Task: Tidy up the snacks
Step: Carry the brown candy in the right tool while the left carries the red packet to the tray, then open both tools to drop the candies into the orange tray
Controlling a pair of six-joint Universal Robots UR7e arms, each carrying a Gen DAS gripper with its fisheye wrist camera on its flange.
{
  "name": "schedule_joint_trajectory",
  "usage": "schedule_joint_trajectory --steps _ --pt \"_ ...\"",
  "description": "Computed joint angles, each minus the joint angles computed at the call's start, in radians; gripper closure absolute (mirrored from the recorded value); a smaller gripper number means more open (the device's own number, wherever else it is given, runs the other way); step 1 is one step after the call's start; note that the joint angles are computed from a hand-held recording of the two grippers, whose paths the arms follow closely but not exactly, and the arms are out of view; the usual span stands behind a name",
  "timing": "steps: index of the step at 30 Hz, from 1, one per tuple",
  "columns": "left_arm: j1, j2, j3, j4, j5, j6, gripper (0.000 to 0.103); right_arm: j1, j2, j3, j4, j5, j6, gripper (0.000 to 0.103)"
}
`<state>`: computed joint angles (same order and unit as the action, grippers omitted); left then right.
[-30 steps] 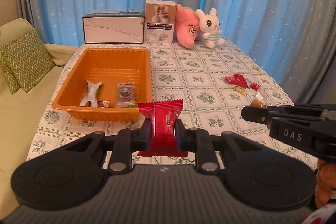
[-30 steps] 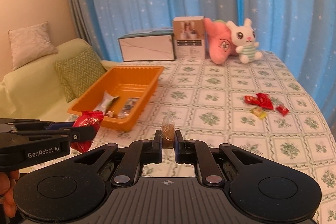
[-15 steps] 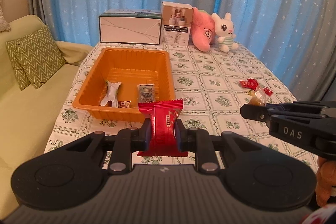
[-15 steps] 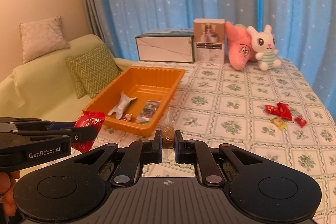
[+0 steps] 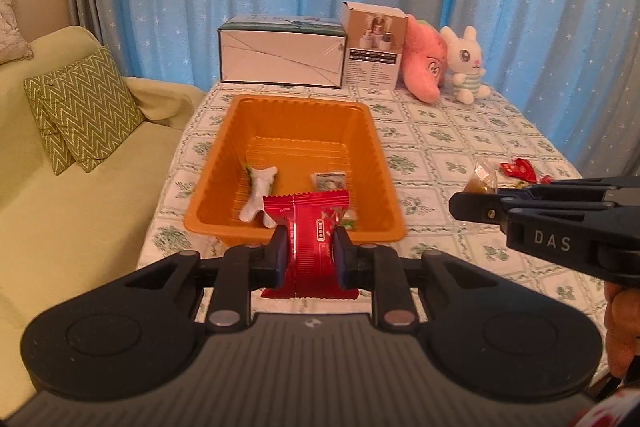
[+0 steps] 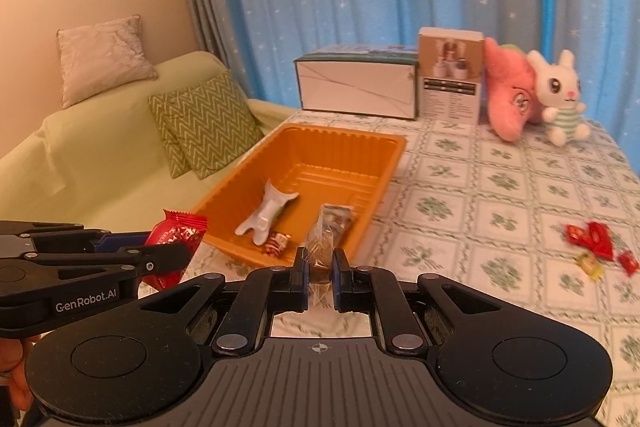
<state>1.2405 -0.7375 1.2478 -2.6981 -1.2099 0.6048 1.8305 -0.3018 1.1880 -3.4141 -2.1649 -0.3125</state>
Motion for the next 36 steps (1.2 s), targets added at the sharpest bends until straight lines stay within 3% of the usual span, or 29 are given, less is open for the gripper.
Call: schedule_joint_trajectory --steps 8,19,24,33,36 --pt "0.024 0.141 -0.256 0.116 0.011 0.051 0.082 -0.033 0.088 -0.231 0.190 0.036 -0.020 0.092" --pt "0.058 0.329 -0.559 0.251 -0.010 0.091 0.081 -0.070 0.182 -0.440 0.347 0.078 0.031 0.092" --pt "0.066 0.333 -0.557 0.230 -0.004 0.091 0.074 -0.082 0.192 -0.457 0.367 0.085 0.048 0.092" --pt "0.074 0.276 -0.475 0.175 -0.023 0.062 0.074 -0.089 0.201 -0.483 0.391 0.106 0.078 0.092" --pt "0.074 0.260 -0.449 0.161 -0.019 0.060 0.074 -0.093 0.209 -0.504 0.404 0.150 0.085 0.091"
